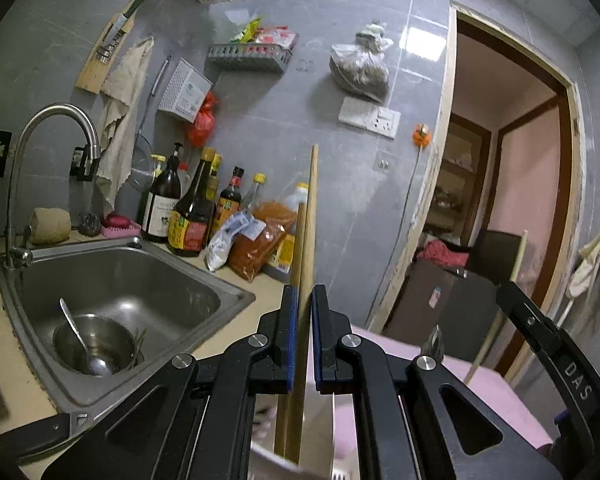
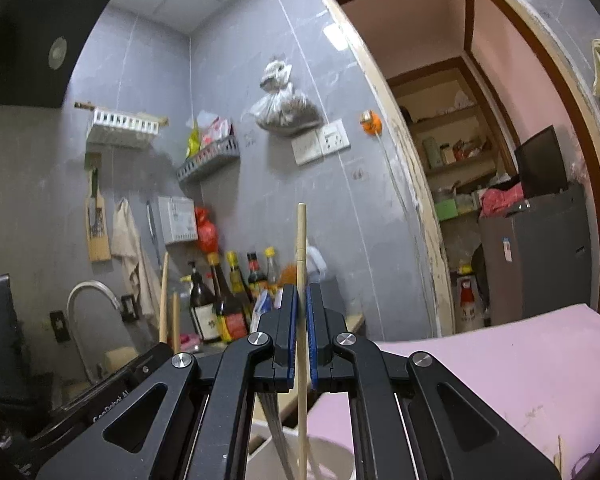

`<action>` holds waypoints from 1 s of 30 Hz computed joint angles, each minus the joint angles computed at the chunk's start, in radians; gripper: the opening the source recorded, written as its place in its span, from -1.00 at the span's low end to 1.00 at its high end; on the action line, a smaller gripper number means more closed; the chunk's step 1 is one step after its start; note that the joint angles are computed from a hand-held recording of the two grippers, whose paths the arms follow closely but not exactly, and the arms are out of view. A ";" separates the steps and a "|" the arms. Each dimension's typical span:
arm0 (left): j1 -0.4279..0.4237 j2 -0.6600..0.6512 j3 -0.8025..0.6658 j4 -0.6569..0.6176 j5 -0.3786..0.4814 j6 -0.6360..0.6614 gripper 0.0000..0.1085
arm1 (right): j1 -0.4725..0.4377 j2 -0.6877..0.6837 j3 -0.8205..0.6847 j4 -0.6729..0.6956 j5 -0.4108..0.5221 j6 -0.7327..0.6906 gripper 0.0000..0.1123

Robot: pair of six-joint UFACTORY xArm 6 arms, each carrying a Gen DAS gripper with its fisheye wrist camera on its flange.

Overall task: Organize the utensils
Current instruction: 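Carry both chopsticks upright over the white caddy with both tools, then release both chopsticks into the white caddy, opening both tools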

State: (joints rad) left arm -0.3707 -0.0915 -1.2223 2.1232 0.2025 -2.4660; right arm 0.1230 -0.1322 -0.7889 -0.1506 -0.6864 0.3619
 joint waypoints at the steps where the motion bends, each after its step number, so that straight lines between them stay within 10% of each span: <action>1: 0.002 -0.002 0.004 -0.014 -0.012 0.017 -0.92 | -0.005 -0.007 0.002 -0.022 0.018 0.014 -0.95; 16: 0.011 -0.037 0.070 -0.224 -0.116 0.274 -0.85 | -0.135 -0.091 0.014 -0.500 0.161 0.418 -0.92; 30: -0.018 -0.099 0.091 -0.248 -0.152 0.284 -0.08 | -0.285 -0.254 0.090 -0.697 0.162 0.589 -0.53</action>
State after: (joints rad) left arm -0.3888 -0.1901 -1.1313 1.8756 0.0503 -2.1822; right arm -0.1617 -0.3865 -0.6989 -0.8473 -0.5245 0.9512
